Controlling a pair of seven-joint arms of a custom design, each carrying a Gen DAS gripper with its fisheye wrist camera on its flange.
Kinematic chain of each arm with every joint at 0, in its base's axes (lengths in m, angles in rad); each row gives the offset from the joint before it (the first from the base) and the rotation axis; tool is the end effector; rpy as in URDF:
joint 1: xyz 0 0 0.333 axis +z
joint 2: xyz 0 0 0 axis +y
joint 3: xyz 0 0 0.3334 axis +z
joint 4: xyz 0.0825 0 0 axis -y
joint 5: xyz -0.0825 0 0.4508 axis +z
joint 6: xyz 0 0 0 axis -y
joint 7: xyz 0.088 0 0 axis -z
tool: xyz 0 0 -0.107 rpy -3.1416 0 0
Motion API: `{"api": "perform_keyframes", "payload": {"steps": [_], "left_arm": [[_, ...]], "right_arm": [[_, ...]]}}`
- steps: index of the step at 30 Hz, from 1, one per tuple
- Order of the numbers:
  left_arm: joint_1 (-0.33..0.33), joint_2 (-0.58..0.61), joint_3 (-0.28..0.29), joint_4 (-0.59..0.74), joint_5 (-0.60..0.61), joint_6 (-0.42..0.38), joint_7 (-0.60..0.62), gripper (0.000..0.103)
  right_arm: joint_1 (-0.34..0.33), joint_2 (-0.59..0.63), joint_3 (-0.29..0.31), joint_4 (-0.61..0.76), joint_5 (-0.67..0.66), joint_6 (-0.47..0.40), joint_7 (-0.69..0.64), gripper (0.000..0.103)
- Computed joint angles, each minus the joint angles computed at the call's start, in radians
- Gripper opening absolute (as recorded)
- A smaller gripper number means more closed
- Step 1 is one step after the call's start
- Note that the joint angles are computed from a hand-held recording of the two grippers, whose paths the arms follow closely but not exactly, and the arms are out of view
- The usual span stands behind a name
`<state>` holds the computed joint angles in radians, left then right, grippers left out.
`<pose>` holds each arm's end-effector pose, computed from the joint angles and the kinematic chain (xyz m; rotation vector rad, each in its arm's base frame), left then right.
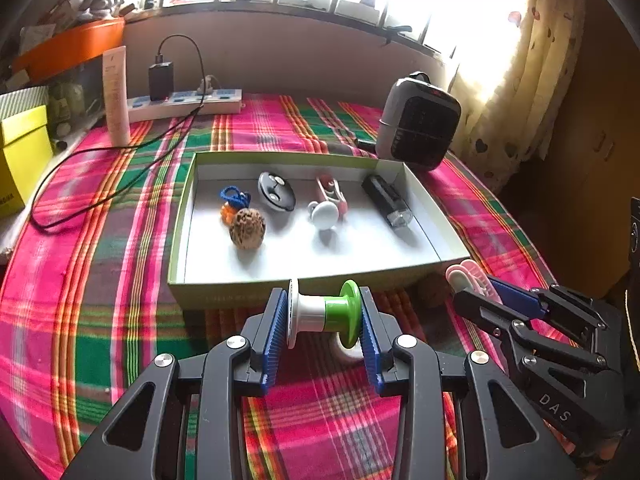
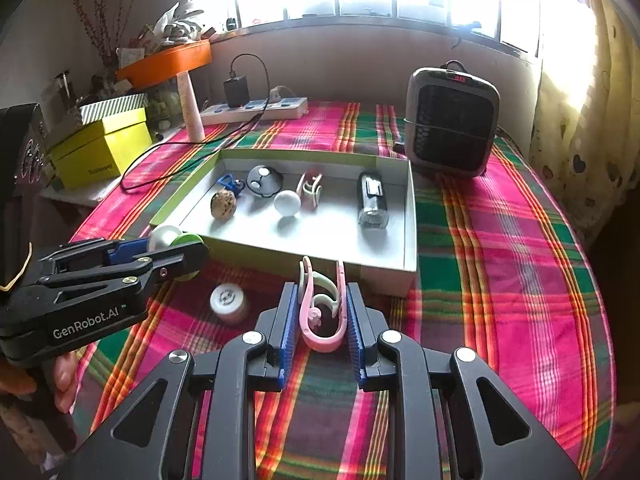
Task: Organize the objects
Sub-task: 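Carry the spool and pink hook over the white tray with both grippers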
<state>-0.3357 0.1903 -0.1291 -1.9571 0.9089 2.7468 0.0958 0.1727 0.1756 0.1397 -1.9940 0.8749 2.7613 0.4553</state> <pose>0.6056 -0.3349 0.4183 -2.0396 1.5466 -0.8722 0.6603 0.1759 0.4091 -2.1634 1.0216 -0.3591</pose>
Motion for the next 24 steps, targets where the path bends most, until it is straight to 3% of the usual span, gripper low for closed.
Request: {"api": "perform_keyframes", "payload": {"steps": [24], "left_arm": [[-0.008, 0.120, 0.048, 0.143, -0.146, -0.001, 0.174, 0.033]], "right_arm": [[-0.024, 0.172, 0.034, 0.210, -0.231, -0.035, 0.189, 0.024]]}}
